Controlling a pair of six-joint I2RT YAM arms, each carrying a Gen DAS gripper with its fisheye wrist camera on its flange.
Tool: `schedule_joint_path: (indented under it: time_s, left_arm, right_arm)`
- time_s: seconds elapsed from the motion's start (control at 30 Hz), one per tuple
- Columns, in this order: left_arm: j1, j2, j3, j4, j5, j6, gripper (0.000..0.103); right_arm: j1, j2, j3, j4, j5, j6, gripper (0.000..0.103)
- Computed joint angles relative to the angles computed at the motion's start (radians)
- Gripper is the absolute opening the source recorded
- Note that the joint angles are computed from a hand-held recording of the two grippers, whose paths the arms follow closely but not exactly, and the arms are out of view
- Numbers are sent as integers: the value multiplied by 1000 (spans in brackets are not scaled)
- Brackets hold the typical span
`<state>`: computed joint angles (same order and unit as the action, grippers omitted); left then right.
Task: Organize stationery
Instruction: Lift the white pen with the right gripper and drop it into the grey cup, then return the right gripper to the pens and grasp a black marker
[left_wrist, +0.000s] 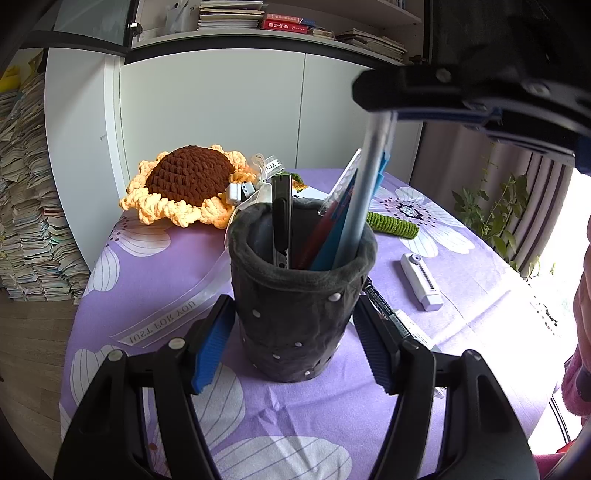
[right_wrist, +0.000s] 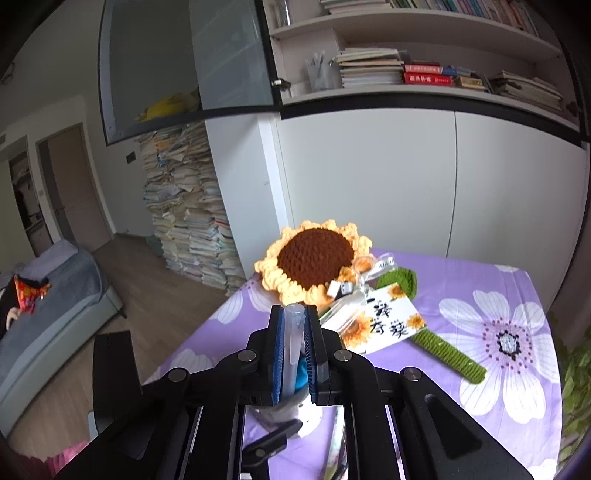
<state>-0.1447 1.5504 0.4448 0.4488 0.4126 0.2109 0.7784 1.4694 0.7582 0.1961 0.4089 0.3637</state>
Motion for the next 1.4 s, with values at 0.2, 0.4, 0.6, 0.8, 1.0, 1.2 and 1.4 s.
schedule_joint_path:
  time_s: [0.2,0.4,0.6,0.8,1.0,1.2,1.4]
  left_arm:
    - [0,0,-1,0,-1,0,65]
    - [-3,-3,-6,4,-9,3,66]
    - [-23,-20,-43,87,-53,-12,77]
    - [-29,-5,-30,101,-76,-31,72]
    - [-24,-14,-33,93,-61,-27,66]
    - [-28,-20,-36,88,-54,-16,66]
    - [-27,-19,-34,85,-51,-18,66]
  right_arm:
    - [-27,-90,-65,-63,-69,73,12]
    - [-98,-206,-152,-123,-96,161,53]
    - [-227,-58,-92,-224,-242,218,53]
    - [-355,190,34,-235,-445,264,50]
    - [-366,327,184,-306,-461,265,46]
    - [-339,404,298,-397,-423,233,34]
    - [-327,463,368,-467,-385,232,25]
